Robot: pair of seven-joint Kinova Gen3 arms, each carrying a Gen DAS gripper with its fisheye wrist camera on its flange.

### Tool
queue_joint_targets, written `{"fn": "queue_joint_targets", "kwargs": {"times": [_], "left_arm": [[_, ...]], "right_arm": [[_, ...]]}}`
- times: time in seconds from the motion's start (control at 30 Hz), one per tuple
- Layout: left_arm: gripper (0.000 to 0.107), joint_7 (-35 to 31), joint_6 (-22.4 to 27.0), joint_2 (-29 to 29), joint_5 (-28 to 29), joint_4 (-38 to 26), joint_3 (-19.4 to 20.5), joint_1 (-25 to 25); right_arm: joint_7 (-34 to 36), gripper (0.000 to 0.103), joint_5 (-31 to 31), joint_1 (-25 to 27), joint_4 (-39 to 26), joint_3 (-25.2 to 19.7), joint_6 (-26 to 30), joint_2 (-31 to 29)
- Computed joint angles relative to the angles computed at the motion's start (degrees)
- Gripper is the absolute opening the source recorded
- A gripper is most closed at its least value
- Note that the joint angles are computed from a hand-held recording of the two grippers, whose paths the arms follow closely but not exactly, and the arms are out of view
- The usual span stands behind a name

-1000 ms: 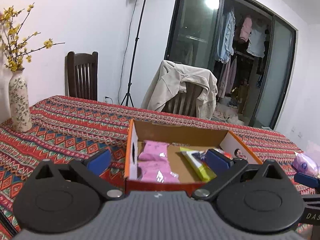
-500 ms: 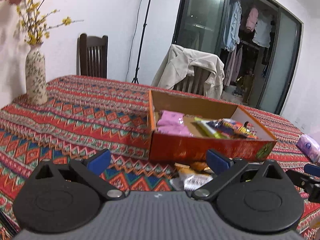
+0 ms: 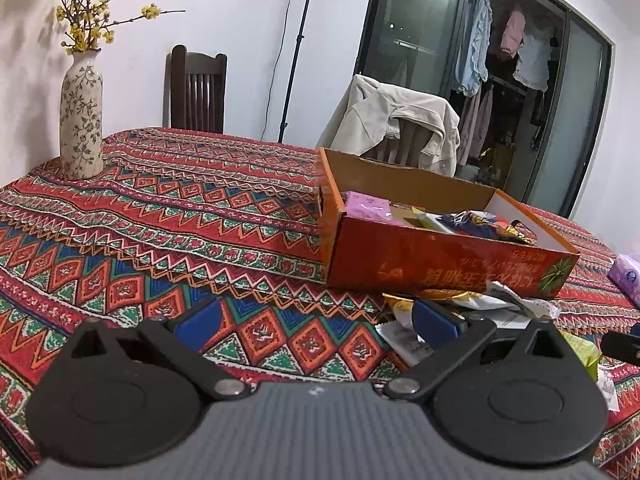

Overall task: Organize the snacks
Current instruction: 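Withdraw both tools from the box back to the snack pile, then grasp a yellow-green snack bar with the right tool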

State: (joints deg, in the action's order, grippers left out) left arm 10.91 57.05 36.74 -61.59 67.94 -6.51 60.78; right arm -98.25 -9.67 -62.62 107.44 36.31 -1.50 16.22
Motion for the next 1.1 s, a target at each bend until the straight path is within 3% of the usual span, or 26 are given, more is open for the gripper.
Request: {"fn": "queue_joint_targets", "kwargs": {"times": [0.27, 0.43, 0.6, 0.77, 0.83, 0.9, 0.97, 1.07, 1.1], "left_arm": [[0.103, 2.04, -1.03, -0.13, -2.07, 1.44, -0.16, 0.35], [0.103, 2.72, -1.55, -0.31, -2.21, 1.88, -0.03, 0.17], [0.103, 3.76, -1.50, -0.42, -2.91, 2.36, -0.08, 0.37], [0.103, 4.86, -2.36, -0.81, -3.56, 3.27, 0.15, 0.19], [0.103, 4.94, -2.80, -0.98, -3.55, 3.53, 0.38, -0.07], [0.103, 4.76, -2.98, -1.06, -3.51, 3.62, 0.56, -0.19], [0.103, 5.01, -3.34, -1.16, -3.82, 3.91, 0.50, -0.12], [0.103, 6.18, -3.98, -1.49, -4.65, 4.76, 0.32, 0.07], [0.103, 6.56, -4.31, -1.64, -4.92, 5.08, 0.35, 0.04]], "right_arm": [[0.61, 0.103, -0.42, -0.12, 0.84, -0.37, -0.90, -0.51], [2.60, 0.103, -1.99, 3.41, 0.37, -4.46, -1.22, -0.62], [4.45, 0.103, -1.18, 9.61, -1.43, -12.30, -0.87, -0.31], [3.89, 0.102, 2.38, 13.42, -6.89, -17.51, 3.55, 2.58], [3.44, 0.097, 3.82, 16.50, -9.61, -21.20, 6.00, 3.95], [3.10, 0.084, 5.20, 18.71, -12.23, -23.95, 8.68, 5.23], [2.20, 0.078, 6.95, 18.94, -14.93, -24.48, 11.51, 6.79], [0.57, 0.057, 9.77, 19.27, -18.24, -25.14, 15.37, 8.77], [1.32, 0.057, 9.75, 20.81, -18.80, -26.99, 15.77, 9.07]]}}
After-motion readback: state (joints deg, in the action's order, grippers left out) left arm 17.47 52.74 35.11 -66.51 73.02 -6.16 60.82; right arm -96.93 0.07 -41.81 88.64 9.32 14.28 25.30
